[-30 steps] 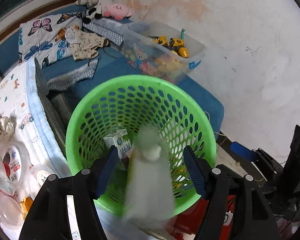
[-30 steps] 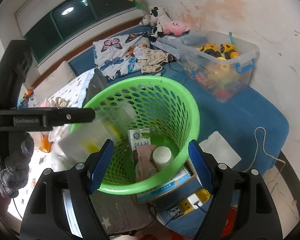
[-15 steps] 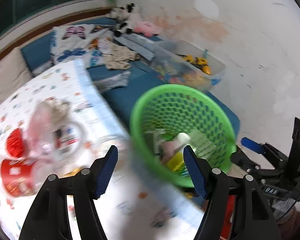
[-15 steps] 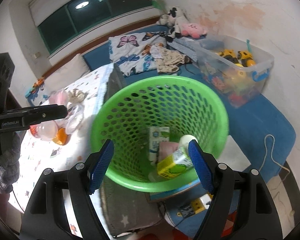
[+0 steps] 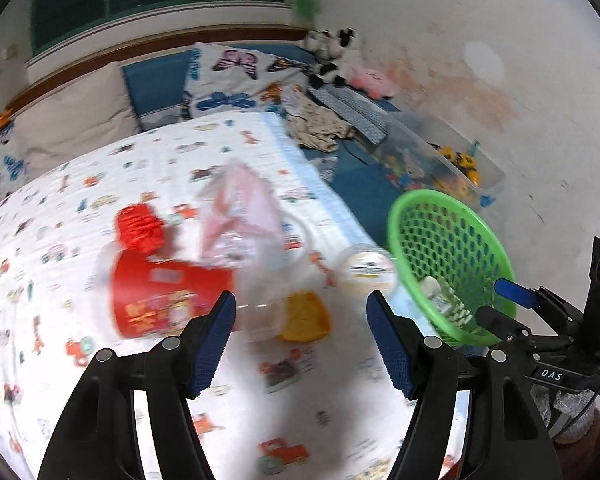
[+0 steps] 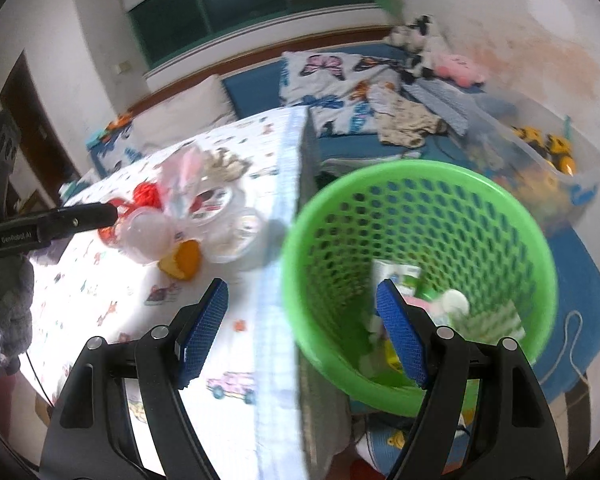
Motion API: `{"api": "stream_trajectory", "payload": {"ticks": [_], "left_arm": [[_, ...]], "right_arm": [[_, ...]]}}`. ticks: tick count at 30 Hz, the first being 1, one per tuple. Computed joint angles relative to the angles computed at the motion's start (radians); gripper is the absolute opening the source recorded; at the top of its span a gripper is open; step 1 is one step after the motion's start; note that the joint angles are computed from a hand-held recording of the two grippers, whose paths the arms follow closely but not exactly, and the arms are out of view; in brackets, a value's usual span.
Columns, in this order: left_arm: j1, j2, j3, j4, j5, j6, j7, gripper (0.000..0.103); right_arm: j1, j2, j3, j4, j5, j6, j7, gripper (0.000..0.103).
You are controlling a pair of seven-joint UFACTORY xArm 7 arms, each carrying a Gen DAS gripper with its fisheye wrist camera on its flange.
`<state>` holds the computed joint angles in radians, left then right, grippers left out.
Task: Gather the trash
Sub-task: 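Grasp the round plastic container with the right gripper while the left gripper grasps the clear cup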
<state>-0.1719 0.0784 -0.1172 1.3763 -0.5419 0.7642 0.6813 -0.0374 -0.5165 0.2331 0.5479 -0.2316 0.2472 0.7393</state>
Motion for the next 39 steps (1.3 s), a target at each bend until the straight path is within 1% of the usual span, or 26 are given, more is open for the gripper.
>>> {"api": "stream_trajectory", "payload": {"ticks": [4,6,8,17,20,22,28,29,30,31,37,39], "left_arm": [[0.028,0.006,0.020,0.006,-0.009,0.002,-0.007,0.066],[0.042,0.009,0.027,0.005,-0.012,0.003,-0.009,0.066],[0.056,0.006,0.033,-0.003,-0.020,0.001,-0.004,0.066],[0.095,-0.003,0.047,-0.032,-0.060,0.008,0.019,0.066],[0.102,-0.003,0.049,-0.039,-0.069,0.014,0.029,0.066],[0.104,-0.001,0.049,-0.040,-0.071,0.021,0.036,0.066],[0.100,0.003,0.042,-0.052,-0.080,0.029,0.061,0.066],[0.098,0.004,0.040,-0.054,-0.081,0.033,0.064,0.066],[0.096,0.005,0.039,-0.055,-0.081,0.033,0.067,0.065],[0.093,0.006,0.036,-0.057,-0.081,0.033,0.070,0.065],[0.075,0.019,0.023,-0.059,-0.089,0.030,0.069,0.061],[0.069,0.028,0.018,-0.051,-0.090,0.033,0.068,0.059]], "right_arm": [[0.007,0.119,0.016,0.092,-0.029,-0.008,-0.024,0.077],[0.016,0.164,0.013,0.125,-0.045,-0.007,-0.033,0.077],[0.009,0.217,0.026,0.171,-0.089,0.001,-0.027,0.077],[0.080,0.380,-0.037,0.302,-0.211,0.050,-0.019,0.077],[0.112,0.428,-0.068,0.338,-0.229,0.071,-0.032,0.077],[0.124,0.456,-0.080,0.364,-0.283,0.095,-0.007,0.077],[0.166,0.505,-0.123,0.406,-0.357,0.117,0.024,0.076],[0.171,0.511,-0.129,0.410,-0.365,0.116,0.030,0.073],[0.176,0.511,-0.134,0.409,-0.364,0.115,0.028,0.068],[0.180,0.515,-0.138,0.410,-0.357,0.112,0.020,0.066],[0.182,0.488,-0.150,0.379,-0.354,0.073,0.031,0.064],[0.180,0.474,-0.147,0.366,-0.336,0.060,0.021,0.064]]}}
